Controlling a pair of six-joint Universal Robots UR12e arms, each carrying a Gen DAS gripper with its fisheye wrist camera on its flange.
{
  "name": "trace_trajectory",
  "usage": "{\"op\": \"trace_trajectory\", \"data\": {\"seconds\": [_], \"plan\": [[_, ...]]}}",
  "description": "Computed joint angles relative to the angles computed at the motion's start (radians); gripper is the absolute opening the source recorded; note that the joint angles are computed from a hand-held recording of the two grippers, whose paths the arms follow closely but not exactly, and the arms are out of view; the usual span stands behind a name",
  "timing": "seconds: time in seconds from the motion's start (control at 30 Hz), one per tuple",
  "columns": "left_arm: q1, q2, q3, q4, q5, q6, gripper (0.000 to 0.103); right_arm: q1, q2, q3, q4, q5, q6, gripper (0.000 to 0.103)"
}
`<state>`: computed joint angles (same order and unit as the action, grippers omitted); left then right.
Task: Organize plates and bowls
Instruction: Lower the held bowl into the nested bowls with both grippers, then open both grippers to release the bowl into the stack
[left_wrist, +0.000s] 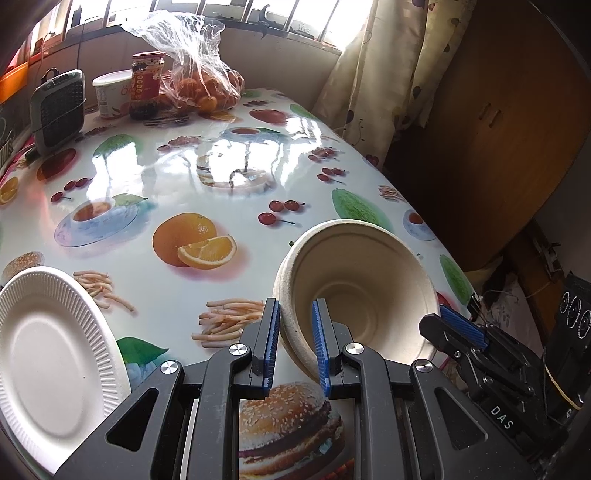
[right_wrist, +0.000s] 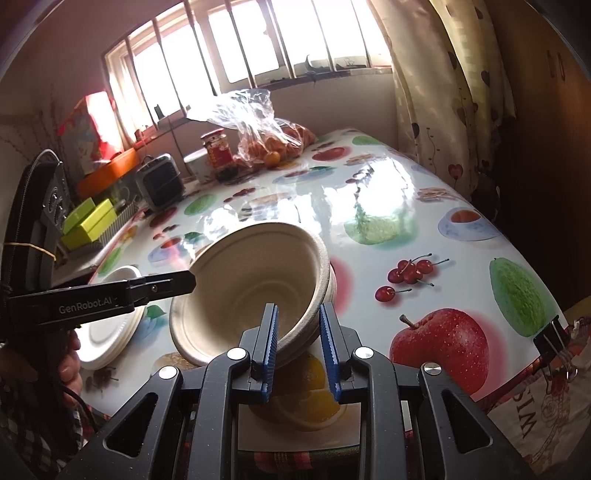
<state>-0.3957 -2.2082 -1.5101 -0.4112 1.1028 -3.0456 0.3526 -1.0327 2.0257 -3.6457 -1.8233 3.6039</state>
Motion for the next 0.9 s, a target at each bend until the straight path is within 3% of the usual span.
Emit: {"op": "trace_trajectory", "data": {"seconds": [0.47,0.9], "plan": [[0.0,0.0,-0.003,0.006,0.004,0.001,0.021,0.001,0.0,0.001,-0.001,0.002,0.003,0.025],[-0.009,0.009,-0.017,0.028,0.035,0.004,0.032,0.005,0.005,0.003,-0.015,0.001,0.002,0.033]]}}
